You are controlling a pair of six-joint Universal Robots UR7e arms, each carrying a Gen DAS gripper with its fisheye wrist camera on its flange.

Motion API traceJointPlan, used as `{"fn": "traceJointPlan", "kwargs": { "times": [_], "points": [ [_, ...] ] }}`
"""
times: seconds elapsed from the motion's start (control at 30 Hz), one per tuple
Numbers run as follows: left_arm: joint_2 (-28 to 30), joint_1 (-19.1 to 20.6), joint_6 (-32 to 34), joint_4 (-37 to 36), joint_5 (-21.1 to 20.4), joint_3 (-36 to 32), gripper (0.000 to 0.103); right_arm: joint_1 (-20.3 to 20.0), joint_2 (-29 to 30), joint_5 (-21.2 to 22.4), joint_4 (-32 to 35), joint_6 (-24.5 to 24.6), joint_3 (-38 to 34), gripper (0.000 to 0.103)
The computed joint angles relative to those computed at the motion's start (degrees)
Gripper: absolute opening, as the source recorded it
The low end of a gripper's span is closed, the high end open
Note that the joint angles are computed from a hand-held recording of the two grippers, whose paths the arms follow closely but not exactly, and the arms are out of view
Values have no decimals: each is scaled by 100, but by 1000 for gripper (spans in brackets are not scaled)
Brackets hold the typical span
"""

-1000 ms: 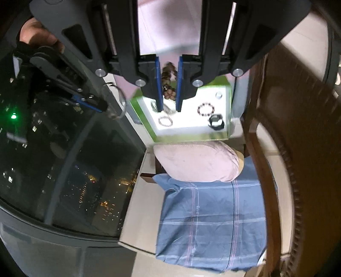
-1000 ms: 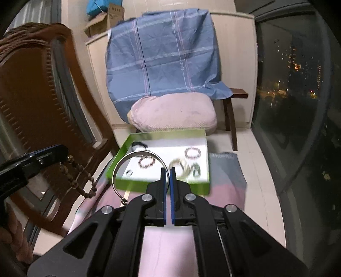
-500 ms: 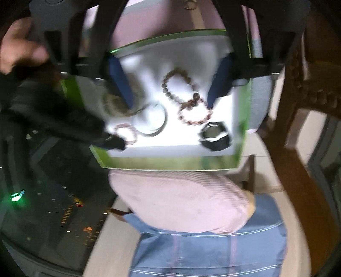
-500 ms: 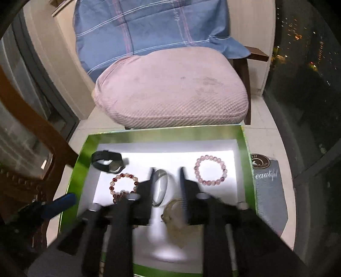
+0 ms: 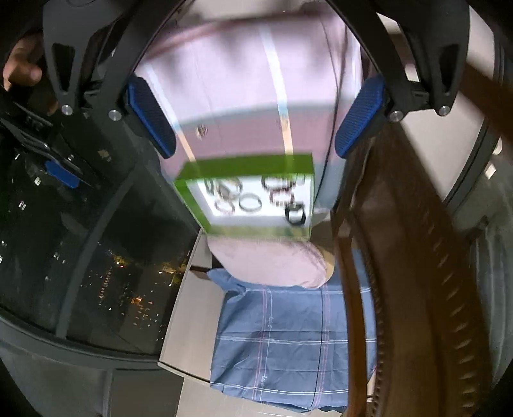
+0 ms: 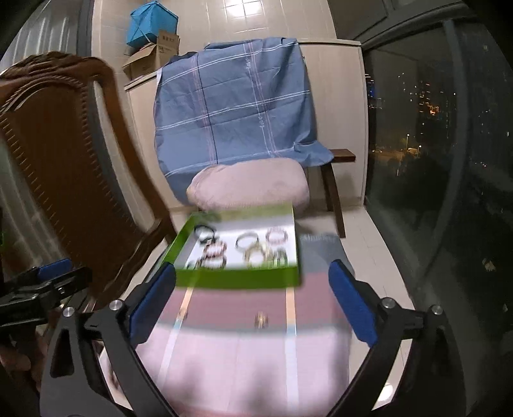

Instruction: Organize jewelry

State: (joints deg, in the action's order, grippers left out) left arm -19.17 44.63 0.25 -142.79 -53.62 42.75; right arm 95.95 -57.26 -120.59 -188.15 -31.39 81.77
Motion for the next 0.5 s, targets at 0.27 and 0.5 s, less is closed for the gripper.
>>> {"fn": "traceJointPlan", "kwargs": {
  "times": [0.27, 0.5],
  "points": [
    [-939, -368, -672, -576, 324, 2074, 98, 259, -609, -486, -872, -51, 1595, 94],
    [-1273, -581, -888, -657, 434, 2700, 98, 442, -770, -649, -1099, -75, 2007, 94]
  ]
}}
